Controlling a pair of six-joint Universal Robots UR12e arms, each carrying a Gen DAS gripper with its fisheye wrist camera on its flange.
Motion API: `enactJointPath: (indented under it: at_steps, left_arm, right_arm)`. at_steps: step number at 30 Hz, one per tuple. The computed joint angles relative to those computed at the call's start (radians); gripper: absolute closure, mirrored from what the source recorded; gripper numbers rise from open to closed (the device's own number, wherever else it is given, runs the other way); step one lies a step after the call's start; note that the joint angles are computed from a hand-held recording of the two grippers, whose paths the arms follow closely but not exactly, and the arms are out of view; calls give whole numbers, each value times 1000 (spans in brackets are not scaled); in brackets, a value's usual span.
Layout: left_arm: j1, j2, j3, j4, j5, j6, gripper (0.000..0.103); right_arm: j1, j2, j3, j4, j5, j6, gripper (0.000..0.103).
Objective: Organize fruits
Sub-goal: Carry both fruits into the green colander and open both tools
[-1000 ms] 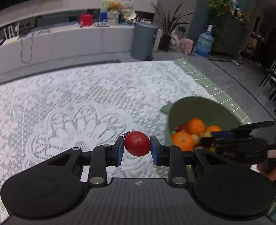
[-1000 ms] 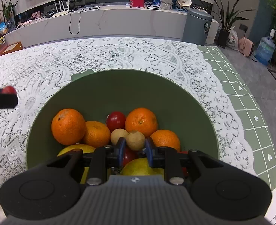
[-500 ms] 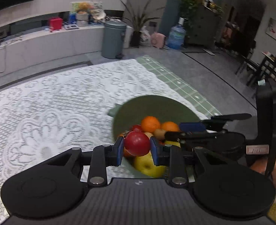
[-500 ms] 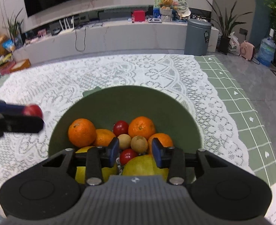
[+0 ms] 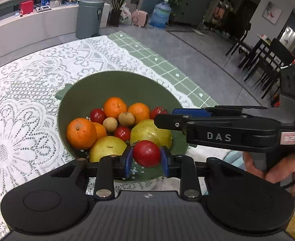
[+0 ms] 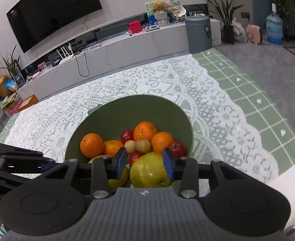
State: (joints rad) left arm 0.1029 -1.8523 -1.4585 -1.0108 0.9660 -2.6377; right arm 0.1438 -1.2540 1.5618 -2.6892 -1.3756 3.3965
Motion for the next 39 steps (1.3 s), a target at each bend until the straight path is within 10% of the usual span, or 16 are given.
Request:
enactJointPath:
  at_steps: [15, 39]
  left_arm:
    - [-43, -17, 21, -41, 113, 38, 70]
    - [-6, 40, -42, 71, 79, -30, 51]
  right_arm:
    - [-7, 0, 19, -14, 34, 23, 62]
    - [21, -24, 7, -25, -35, 7, 41]
